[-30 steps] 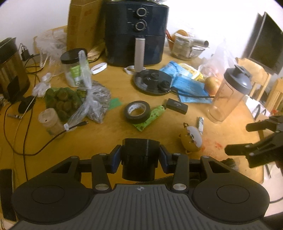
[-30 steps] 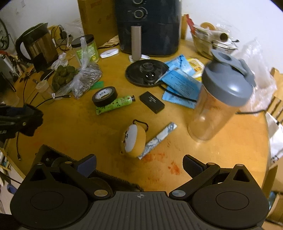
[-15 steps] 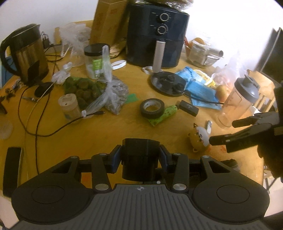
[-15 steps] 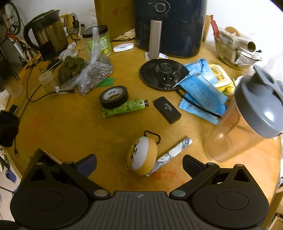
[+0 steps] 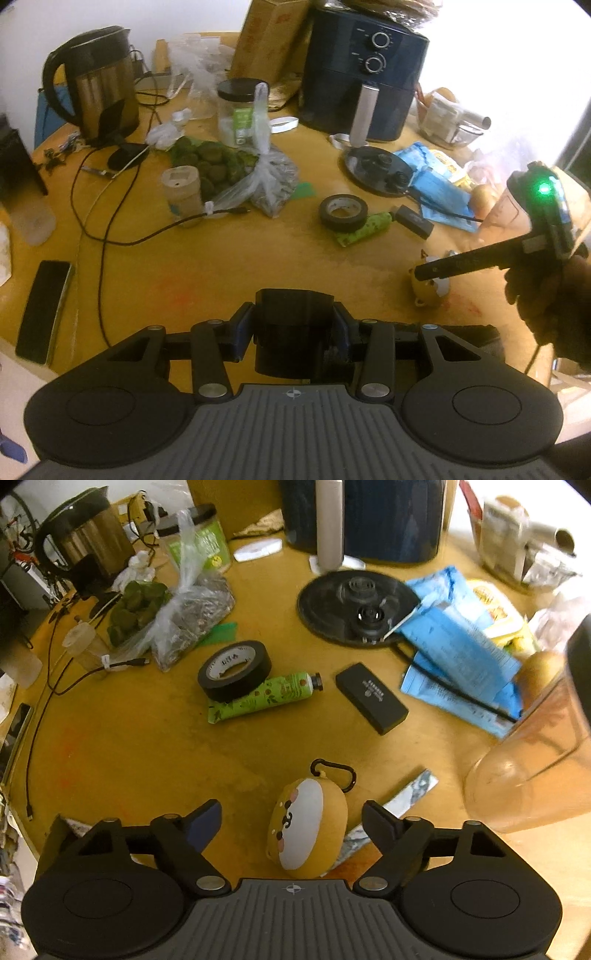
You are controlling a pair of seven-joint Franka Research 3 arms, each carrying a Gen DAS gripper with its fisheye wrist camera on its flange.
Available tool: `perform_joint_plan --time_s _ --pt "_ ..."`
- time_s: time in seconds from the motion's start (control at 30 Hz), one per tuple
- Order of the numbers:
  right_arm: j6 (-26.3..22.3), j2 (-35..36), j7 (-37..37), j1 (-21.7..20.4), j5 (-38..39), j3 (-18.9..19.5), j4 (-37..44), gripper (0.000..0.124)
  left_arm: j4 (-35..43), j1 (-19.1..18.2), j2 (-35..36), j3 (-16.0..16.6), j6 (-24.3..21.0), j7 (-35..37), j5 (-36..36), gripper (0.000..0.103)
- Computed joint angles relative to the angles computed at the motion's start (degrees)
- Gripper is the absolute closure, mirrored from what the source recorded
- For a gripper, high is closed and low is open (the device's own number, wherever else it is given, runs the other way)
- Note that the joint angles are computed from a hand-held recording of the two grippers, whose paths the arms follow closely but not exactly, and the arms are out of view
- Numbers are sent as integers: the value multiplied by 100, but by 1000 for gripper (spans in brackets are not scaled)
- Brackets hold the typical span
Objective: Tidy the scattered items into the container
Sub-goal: 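Lift the black cube with the left tool while the right tool approaches the yellow round pouch, then grasp the yellow round character pouch with the right tool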
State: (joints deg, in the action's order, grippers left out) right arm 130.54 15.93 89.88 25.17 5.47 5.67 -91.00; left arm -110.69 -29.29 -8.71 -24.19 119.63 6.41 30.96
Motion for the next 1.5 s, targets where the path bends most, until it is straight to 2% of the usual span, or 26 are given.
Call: perform_joint_plan --time_s 0.1,0.17,0.23,0.67,1.13,1.5 --pt "-157 226 97 14 -23 -28 197 49 -6 -19 -38 -33 -115 -112 -15 60" --pt "-284 341 169 42 -85 -54 295 61 -13 -33 -58 -46 -158 -163 -32 60" --pt "-351 395 207 75 -183 -80 317 67 -16 -44 -68 -54 -179 -196 -41 60" --pt "-277 102 297 116 -442 -107 67 69 98 -62 69 -11 83 103 -31 60" --pt "186 -629 558 49 -530 0 -468 69 154 -22 279 132 778 918 -175 60" --pt "341 -1300 1150 -2 -468 125 -963 69 111 45 355 228 1294 1669 -432 60"
